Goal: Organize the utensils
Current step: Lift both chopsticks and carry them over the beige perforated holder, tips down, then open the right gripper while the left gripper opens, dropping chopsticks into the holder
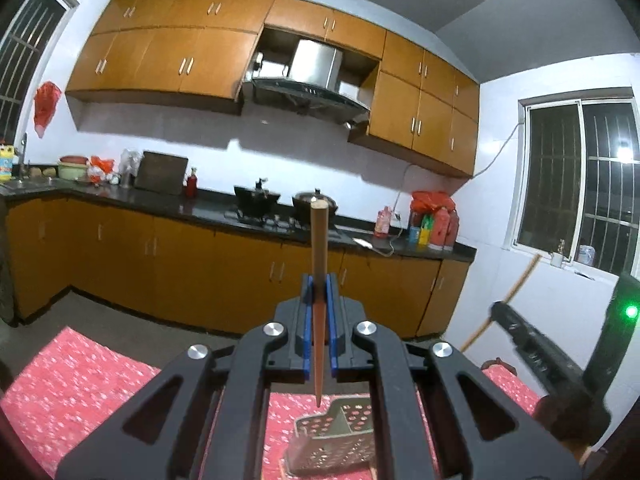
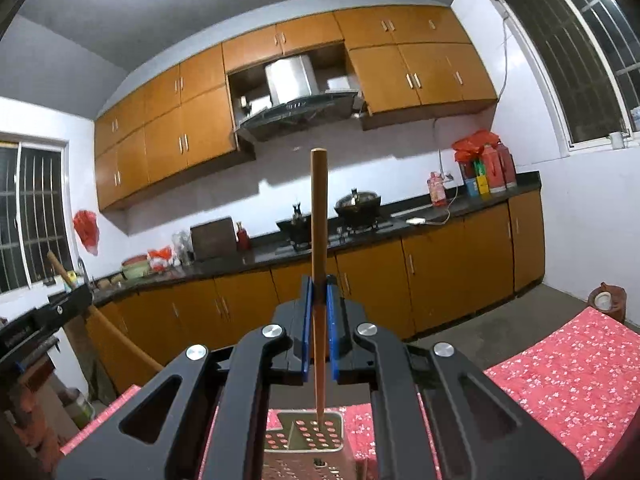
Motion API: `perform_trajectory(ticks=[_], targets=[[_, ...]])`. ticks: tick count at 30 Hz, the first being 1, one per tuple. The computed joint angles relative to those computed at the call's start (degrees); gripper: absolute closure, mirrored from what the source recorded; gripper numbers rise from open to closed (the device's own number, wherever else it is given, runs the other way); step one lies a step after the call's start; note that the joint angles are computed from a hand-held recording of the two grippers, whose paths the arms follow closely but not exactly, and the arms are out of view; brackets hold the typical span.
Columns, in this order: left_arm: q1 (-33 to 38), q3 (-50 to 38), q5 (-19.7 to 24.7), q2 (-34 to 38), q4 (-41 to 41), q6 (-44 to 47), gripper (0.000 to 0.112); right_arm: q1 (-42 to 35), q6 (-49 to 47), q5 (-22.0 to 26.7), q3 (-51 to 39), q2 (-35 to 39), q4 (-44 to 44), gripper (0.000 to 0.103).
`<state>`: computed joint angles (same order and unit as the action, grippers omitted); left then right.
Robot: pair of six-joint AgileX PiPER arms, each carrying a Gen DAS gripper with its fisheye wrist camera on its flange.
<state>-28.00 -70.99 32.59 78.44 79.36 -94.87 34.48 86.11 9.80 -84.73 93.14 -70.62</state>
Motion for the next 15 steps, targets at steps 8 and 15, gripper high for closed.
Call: perform_trajectory(ticks=[8, 15], targets=[[4.1, 0.5, -6.6, 5.3, -7.2, 2.9, 0.105, -1.1, -28.4, -0.3, -0.2, 2.8, 30.4, 0.095], [6.7, 1.9, -10.4, 6.4, -13.7, 7.7, 0.099, -1.3, -49.5, 1.0, 0.2, 2.7, 52.0, 0.093]])
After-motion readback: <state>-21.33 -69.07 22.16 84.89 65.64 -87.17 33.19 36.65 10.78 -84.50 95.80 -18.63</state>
